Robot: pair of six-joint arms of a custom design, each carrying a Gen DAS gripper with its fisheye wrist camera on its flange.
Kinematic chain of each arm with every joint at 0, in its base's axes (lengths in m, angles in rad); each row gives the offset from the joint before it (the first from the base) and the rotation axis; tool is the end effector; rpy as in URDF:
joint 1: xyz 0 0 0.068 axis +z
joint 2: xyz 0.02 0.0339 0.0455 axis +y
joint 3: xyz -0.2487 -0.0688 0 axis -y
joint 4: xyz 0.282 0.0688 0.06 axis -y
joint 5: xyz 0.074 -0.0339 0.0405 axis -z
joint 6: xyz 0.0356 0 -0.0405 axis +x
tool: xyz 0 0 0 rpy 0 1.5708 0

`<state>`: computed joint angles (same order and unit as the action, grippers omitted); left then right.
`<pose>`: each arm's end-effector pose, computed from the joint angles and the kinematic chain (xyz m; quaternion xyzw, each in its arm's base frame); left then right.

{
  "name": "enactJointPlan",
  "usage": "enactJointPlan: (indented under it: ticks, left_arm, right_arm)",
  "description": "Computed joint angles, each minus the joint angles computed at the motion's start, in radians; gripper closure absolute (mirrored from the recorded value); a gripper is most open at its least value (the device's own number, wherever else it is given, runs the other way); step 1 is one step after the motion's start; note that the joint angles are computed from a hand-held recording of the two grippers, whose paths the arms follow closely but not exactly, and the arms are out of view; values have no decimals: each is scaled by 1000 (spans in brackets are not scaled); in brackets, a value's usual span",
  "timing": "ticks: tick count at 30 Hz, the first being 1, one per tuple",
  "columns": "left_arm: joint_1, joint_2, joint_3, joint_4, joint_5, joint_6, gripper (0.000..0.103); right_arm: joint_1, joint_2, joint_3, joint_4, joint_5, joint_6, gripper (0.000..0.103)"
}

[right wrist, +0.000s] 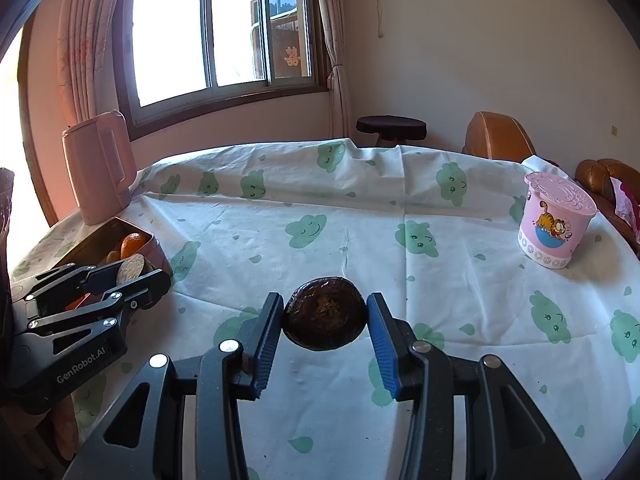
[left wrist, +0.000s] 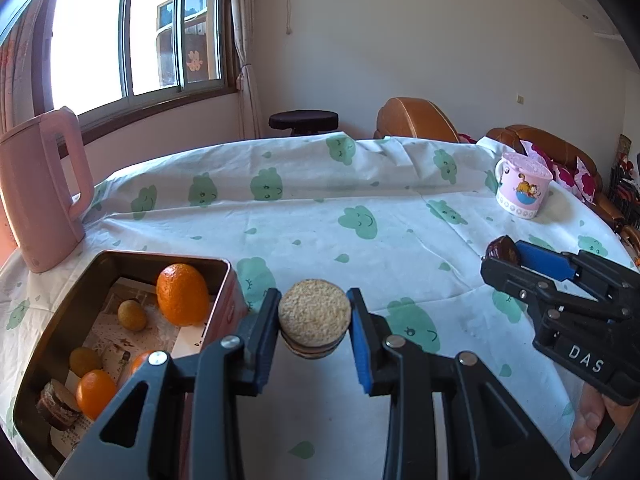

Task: Organize fruits
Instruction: 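Carry the rice-cake jar and the dark brown fruit over the tin with both grippers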

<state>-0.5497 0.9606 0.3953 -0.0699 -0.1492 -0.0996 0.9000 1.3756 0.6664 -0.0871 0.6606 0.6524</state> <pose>0.2037 -0.1186 0.1521 0.1659 0.8751 -0.0804 0.4474 0.2013 0.2185 0.1464 0.0134 0.8843 0.0360 0.4653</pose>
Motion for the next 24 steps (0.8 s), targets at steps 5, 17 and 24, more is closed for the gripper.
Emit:
enactJointPlan:
  ticks: [5,17,24]
  left_arm:
    - [-2,-32,-21,14,-10,-2,68]
    - [-14,-108,-64,35,-42,-7,68]
    - [-21,-164,-91,43,-64,-11,68]
  right_arm:
    - [13,-11,-9,9,29,-3,58]
    - [41,-45,-38,38,91,-7,58]
    - [62,-67,-59,56,135,-7,58]
